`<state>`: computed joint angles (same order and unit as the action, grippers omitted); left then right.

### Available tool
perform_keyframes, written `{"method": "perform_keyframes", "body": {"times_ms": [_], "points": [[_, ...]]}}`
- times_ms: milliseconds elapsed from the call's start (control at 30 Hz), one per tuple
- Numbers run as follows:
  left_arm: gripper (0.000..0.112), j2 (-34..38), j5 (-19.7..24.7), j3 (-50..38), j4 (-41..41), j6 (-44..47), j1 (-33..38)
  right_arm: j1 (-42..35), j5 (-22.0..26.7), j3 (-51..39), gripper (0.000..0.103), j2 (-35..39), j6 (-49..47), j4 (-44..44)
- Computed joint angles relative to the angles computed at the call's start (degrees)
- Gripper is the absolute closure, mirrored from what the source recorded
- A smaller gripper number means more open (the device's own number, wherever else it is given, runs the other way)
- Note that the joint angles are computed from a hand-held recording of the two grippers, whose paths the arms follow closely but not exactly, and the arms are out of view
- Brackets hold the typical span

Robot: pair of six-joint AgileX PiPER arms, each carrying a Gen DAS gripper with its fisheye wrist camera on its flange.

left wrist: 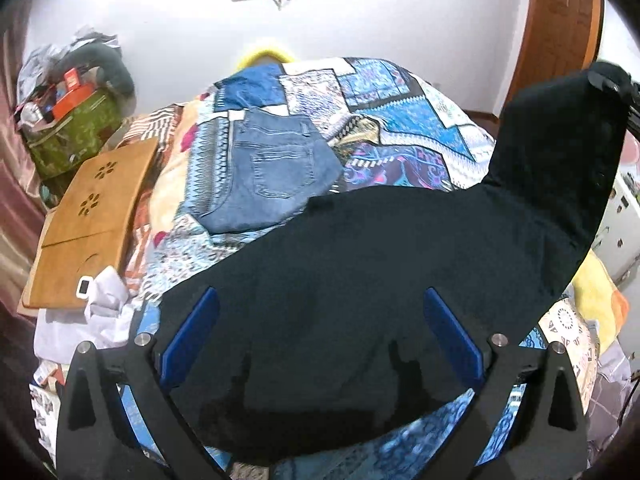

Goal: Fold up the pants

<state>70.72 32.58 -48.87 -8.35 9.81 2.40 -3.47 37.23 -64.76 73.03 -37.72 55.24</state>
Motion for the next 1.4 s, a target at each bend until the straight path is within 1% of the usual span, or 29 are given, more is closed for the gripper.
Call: {"method": "perform_keyframes", "body": {"times_ms": [133, 233, 333, 433, 500, 567, 633, 667, 733, 800, 833, 900, 967, 1000, 1133, 1267, 1400], "points": [[0.01, -3.25, 2.27, 1.87, -7.98, 9.08, 7.25, 12.65, -4.93, -2.67, 0.098, 4.24, 7.41, -8.7], [0.01, -4.99, 3.23, 3.24, -10.38, 12.68, 11.25, 20.06, -6.98, -2.67, 0.098, 8.42, 10.81, -12.34], [0.01, -6.26, 4.7, 4.47, -11.91, 15.73, 14.96, 25.95, -7.52, -1.76, 0.098, 12.66, 12.57, -14.01], [0.01, -7.07, 5.78, 5.3, -13.18, 18.27, 17.72, 31.35, -7.47, -1.17, 0.097, 16.19, 16.04, -19.75], [0.01, -7.58, 6.1, 5.77, -13.64, 19.27, 18.95, 34.16, -6.53, -0.62, 0.097, 18.23, 17.74, -23.68], [0.01, -7.61, 6.16, 5.95, -13.87, 19.66, 19.36, 36.41, -6.32, 0.44, 0.093, 19.02, 19.82, -27.94], [0.01, -7.3, 5.76, 5.85, -12.61, 17.9, 18.25, 37.75, -7.3, 2.38, 0.089, 18.28, 21.19, -31.09], [0.01, -6.95, 5.42, 5.63, -11.63, 16.65, 17.37, 38.09, -7.26, 2.96, 0.087, 17.38, 21.41, -31.38], [0.01, -6.4, 4.79, 5.19, -10.13, 14.61, 15.67, 36.94, -4.87, 2.88, 0.077, 16.7, 17.63, -27.94], [0.01, -5.4, 4.67, 3.98, -9.27, 12.95, 13.79, 35.46, -1.82, 2.45, 0.057, 15.46, 14.16, -25.34], [0.01, -4.96, 4.67, 3.43, -9.16, 12.55, 13.22, 34.96, -1.17, 2.72, 0.05, 14.24, 12.96, -24.88], [0.009, -3.97, 4.38, 1.91, -8.65, 10.96, 11.25, 34.0, -1.03, 3.72, 0.046, 11.61, 10.25, -23.64], [0.01, -2.64, 4.12, 0.0, -8.25, 9.47, 8.99, 32.37, -1.55, 4.89, 0.046, 8.91, 8.14, -22.53], [0.01, -2.08, 3.84, -0.72, -7.73, 8.57, 7.87, 30.81, -1.61, 4.9, 0.046, 7.91, 6.74, -21.32], [0.01, 2.32, 2.4, -5.62, -2.73, 1.98, 2.22, 22.36, -0.75, 3.06, 0.036, 6.09, -0.14, -14.15], [0.01, 8.67, 2.81, -12.14, -2.36, -0.26, -1.68, 17.14, -0.94, -0.38, 0.032, 8.08, -1.85, -13.45], [0.01, 16.55, 3.33, -18.74, 1.15, -3.62, -5.8, 14.29, 0.98, -4.9, 0.032, 14.42, -1.01, -15.46]]}}
